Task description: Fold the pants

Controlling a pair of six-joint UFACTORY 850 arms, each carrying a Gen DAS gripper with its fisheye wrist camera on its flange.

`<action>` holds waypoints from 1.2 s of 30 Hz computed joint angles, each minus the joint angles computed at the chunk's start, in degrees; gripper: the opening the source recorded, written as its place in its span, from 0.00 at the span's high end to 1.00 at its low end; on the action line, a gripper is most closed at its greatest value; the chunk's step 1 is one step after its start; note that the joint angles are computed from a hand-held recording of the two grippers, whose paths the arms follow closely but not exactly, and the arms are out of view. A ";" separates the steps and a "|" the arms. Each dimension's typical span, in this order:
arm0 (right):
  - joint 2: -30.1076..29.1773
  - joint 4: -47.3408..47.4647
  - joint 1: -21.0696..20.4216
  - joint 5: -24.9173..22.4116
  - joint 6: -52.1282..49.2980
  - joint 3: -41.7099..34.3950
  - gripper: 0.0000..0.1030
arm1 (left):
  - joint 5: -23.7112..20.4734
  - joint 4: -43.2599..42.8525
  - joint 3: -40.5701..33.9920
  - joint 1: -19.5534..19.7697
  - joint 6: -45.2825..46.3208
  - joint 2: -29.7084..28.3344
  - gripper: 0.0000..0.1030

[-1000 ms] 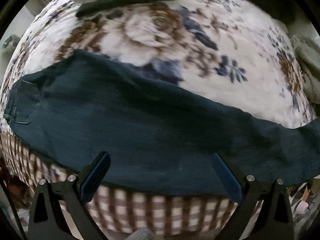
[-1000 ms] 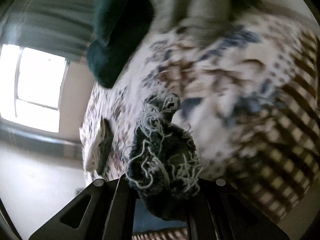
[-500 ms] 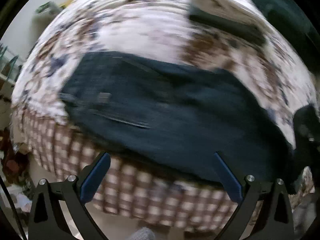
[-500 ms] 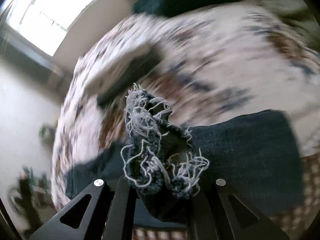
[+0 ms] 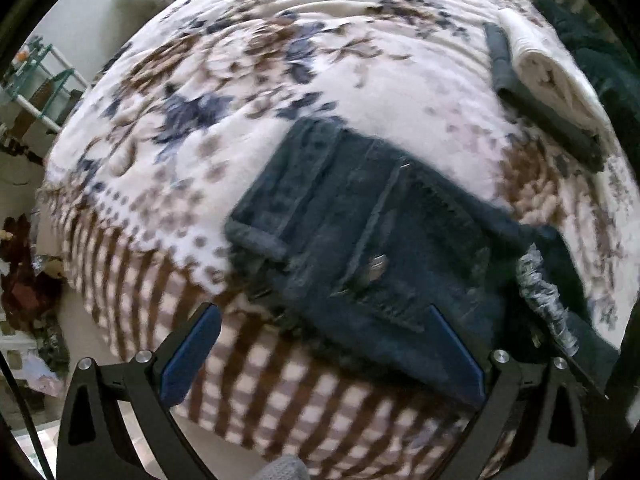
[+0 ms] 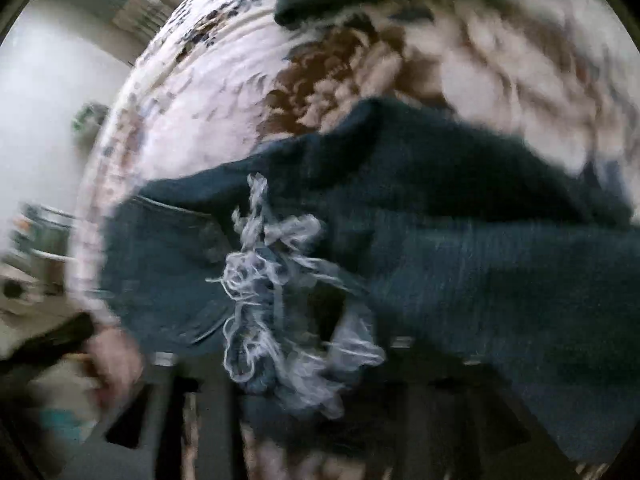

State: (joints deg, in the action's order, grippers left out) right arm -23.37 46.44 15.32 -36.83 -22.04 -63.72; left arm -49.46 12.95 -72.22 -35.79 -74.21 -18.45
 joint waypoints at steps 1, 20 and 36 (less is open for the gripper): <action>1.36 4.77 -2.76 -3.58 -2.47 1.00 0.25 | 1.16 -0.87 -1.31 -0.03 1.29 -0.83 0.00; 3.17 -7.47 -27.43 -13.26 0.92 6.99 0.48 | 1.26 -17.25 -22.70 -2.96 28.85 -21.15 0.87; -2.37 -12.97 -29.78 -19.35 5.75 0.09 0.65 | 6.19 -27.24 -16.50 -2.59 29.96 -18.82 0.88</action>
State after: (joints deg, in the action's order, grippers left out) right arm -25.74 33.47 -14.47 -56.18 -16.28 -63.63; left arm -43.27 -14.30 -88.72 -38.38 -44.25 -37.27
